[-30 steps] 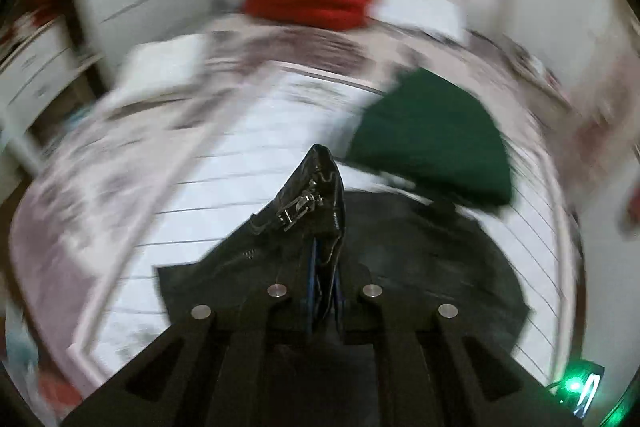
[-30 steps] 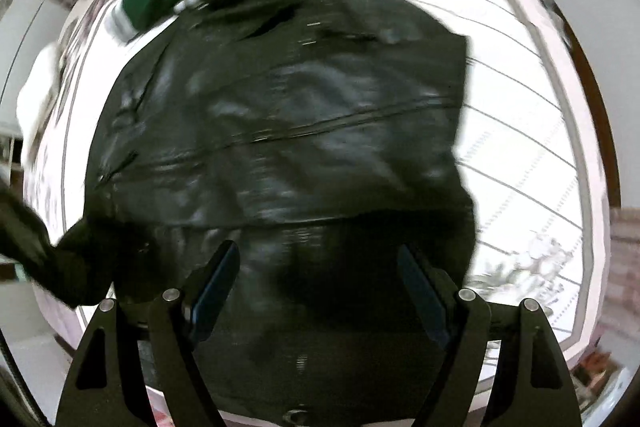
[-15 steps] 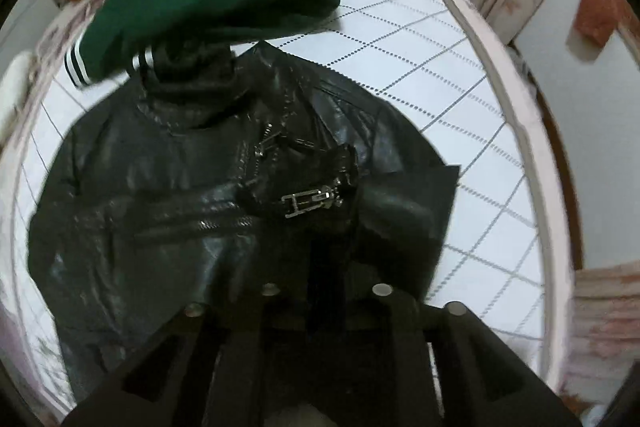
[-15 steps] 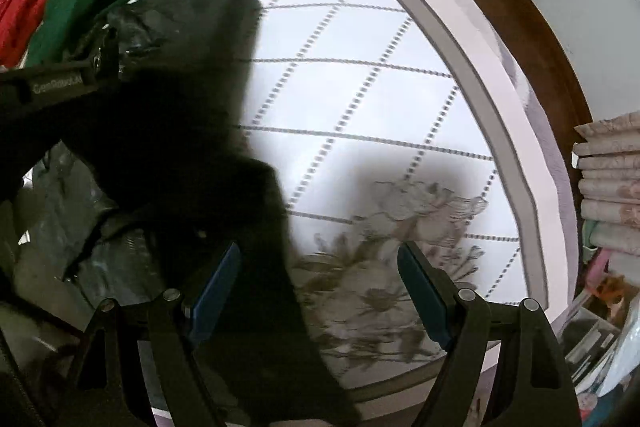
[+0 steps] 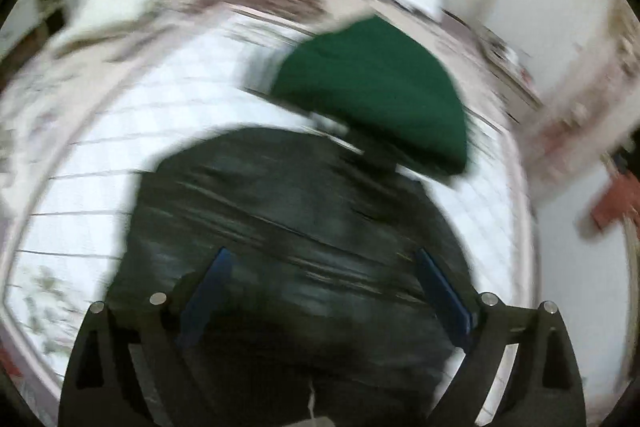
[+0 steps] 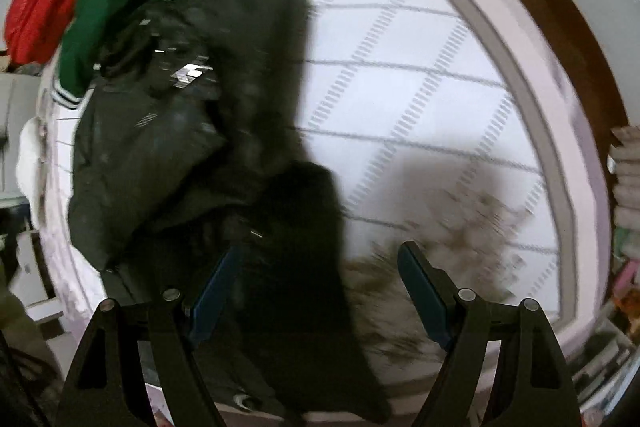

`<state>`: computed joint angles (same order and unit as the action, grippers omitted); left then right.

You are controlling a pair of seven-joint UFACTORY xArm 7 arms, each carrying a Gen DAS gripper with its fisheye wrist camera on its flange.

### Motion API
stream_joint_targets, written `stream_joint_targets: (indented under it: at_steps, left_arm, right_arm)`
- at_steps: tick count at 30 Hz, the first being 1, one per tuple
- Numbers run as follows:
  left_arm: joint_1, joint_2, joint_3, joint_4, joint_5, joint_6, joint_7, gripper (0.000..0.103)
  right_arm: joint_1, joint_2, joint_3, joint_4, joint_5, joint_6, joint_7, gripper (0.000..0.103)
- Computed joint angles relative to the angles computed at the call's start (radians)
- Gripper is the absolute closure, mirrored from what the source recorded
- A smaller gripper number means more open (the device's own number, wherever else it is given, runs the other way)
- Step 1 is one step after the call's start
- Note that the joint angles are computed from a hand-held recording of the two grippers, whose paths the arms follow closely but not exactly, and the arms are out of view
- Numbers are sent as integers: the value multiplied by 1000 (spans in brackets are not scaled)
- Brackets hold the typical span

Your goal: Fold large clothes

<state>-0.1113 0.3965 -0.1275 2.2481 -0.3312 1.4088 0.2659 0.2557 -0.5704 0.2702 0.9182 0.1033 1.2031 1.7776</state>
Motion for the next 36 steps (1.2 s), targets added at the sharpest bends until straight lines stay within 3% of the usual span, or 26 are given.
stream_joint_targets:
  at_steps: [2, 5, 7, 11, 13, 15, 17, 20, 22, 25, 26, 27, 28, 31, 36]
  left_arm:
    - [-3, 25, 36, -1, 75, -67, 10, 8]
    - [-16, 78, 71, 14, 198, -91, 22, 8]
    - [-27, 78, 94, -40, 276, -149, 23, 8]
    - [-42, 82, 119, -101, 400, -229, 21, 8]
    - [-49, 99, 122, -93, 435, -225, 19, 8]
    - [-52, 104, 122, -98, 452, -224, 13, 8]
    - [-55, 123, 118, -69, 456, -211, 9, 8]
    - [-61, 132, 111, -62, 459, -212, 25, 7]
    - [-66, 152, 110, -34, 461, -197, 31, 8]
    - [-68, 164, 103, -12, 445, -170, 46, 8]
    - [-69, 163, 102, -15, 441, -167, 50, 8]
    - [-71, 155, 102, -33, 442, -172, 53, 7]
    - [-71, 154, 101, -39, 440, -173, 59, 7]
    - [-74, 149, 102, -54, 440, -175, 63, 8]
    - [-73, 147, 99, -69, 436, -180, 75, 7]
  right_arm:
    - [-16, 39, -18, 17, -31, -43, -43, 20]
    - [-49, 101, -35, 52, -93, -91, -90, 20]
    - [-71, 148, -48, 80, -136, -89, -120, 20]
    - [-79, 290, -122, 131, -115, -121, -289, 22]
    - [-73, 378, -132, 210, -107, -22, -366, 47]
    - [-65, 425, -116, 281, -161, 89, -362, 77]
    - [-49, 422, -104, 313, -205, 146, -350, 91]
    - [-35, 356, -89, 292, -226, 176, -259, 98]
    - [-40, 281, -93, 236, -188, 145, -195, 98]
    - [-68, 120, -99, 80, -140, -62, -105, 94]
    - [-82, 82, -94, 41, -151, -134, -95, 79]
    - [-91, 75, -95, 30, -157, -166, -114, 57]
    - [-96, 74, -101, 12, -155, -213, -140, 51]
    - [-99, 81, -128, -70, -96, -376, -196, 50]
    - [-78, 230, -173, -63, 28, -433, -351, 50]
